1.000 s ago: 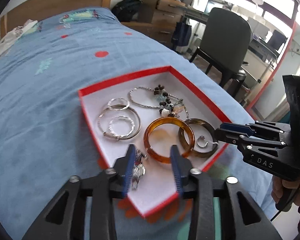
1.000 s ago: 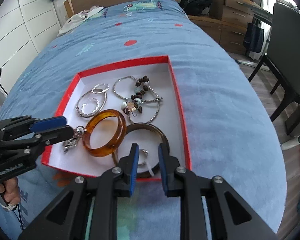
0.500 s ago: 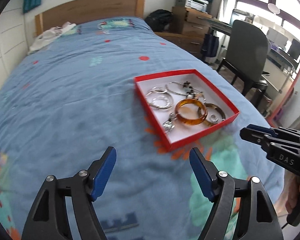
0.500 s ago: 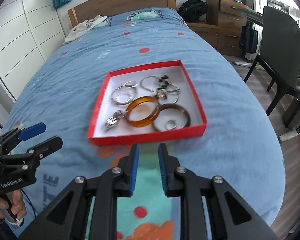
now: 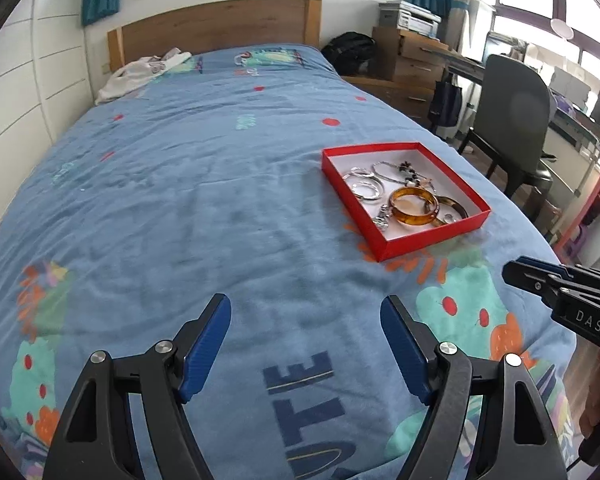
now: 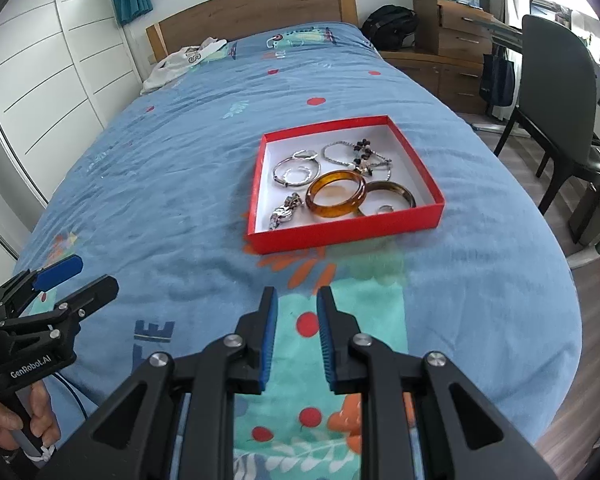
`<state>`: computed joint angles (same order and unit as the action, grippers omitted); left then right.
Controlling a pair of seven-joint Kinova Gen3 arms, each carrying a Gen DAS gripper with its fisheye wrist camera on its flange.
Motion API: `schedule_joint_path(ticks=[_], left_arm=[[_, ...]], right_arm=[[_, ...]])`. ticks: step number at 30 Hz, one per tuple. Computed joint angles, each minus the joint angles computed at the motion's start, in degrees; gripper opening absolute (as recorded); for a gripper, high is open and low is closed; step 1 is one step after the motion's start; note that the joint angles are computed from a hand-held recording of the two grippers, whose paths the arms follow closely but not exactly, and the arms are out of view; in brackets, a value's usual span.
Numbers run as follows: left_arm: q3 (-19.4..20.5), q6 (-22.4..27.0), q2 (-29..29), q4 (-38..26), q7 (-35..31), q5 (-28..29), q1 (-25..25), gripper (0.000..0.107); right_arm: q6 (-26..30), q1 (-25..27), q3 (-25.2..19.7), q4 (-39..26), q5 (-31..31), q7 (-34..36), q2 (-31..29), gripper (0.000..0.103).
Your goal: Organize jewelry
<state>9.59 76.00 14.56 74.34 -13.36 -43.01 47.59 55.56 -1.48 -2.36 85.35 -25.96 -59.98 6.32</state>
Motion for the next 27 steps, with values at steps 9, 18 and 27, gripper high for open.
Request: schedule_joint_path(ticks=[9,18,27], left_arm=[[1.6,3.4,-2.9,3.4,7.3,-3.9,2.2,0.088],[4.1,3.5,-5.0,5.9,10.3,-3.7,1.0,0.094],[5.2,4.3,-5.8,6.8,11.7,-3.2,0.4,0.100]], right_arm=[[-0.6,-0.8,0.6,2.7,-0.7,0.0,-3.9,0.020],[-1.4,-1.9,1.2,4.3,-0.3,-0.7,-5.6,0.020],[-3.8,-3.1,1.3,6.3,1.6,-3.3,-7.0,0.020]])
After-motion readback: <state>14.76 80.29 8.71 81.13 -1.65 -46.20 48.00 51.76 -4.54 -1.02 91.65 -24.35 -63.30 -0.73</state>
